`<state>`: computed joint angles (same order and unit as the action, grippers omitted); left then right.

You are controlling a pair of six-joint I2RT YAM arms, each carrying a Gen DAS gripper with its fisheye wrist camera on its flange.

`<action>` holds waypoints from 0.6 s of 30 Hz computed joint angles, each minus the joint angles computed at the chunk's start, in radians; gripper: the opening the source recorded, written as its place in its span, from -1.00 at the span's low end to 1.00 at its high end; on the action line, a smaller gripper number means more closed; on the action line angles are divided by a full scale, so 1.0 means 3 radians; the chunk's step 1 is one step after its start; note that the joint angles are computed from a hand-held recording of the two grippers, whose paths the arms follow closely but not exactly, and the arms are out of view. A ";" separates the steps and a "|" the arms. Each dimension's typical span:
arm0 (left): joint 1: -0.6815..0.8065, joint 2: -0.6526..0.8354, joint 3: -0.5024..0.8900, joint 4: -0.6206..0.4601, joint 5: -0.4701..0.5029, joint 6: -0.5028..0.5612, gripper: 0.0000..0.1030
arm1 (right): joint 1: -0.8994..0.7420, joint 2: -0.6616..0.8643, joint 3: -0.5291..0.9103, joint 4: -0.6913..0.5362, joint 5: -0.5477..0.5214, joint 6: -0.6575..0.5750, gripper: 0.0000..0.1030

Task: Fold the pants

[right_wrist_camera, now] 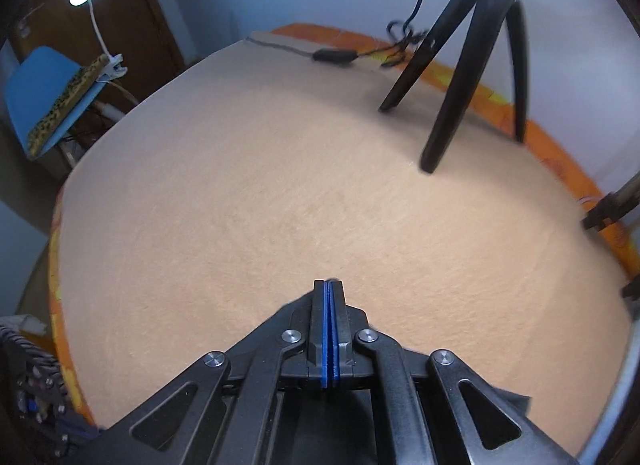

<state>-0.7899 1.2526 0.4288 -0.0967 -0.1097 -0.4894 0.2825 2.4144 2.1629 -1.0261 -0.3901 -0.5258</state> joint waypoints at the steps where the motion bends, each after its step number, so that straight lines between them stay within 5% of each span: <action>1: 0.0028 -0.0055 -0.0021 -0.0010 0.0003 -0.0011 -0.93 | -0.0026 -0.0036 -0.0059 0.0053 0.0003 0.0027 -0.51; 2: 0.0076 -0.0133 -0.0030 -0.0051 0.0021 -0.0005 -0.93 | -0.0057 -0.0074 -0.0082 0.0089 0.0019 0.0096 -0.14; 8: 0.0143 -0.0259 0.0144 -0.0097 -0.0038 0.0078 -0.64 | -0.0467 -0.0465 -0.0414 0.0136 -0.0315 0.0012 -0.22; 14: 0.0140 0.0430 0.0456 0.0150 0.0223 0.0285 -0.62 | -0.0918 -0.0823 -0.1083 0.0213 -0.0200 -0.0518 -0.22; 18: 0.0100 0.0819 0.0641 0.0101 0.0284 0.0405 -0.62 | -0.1137 -0.0801 -0.1124 0.0093 -0.0133 -0.0817 -0.20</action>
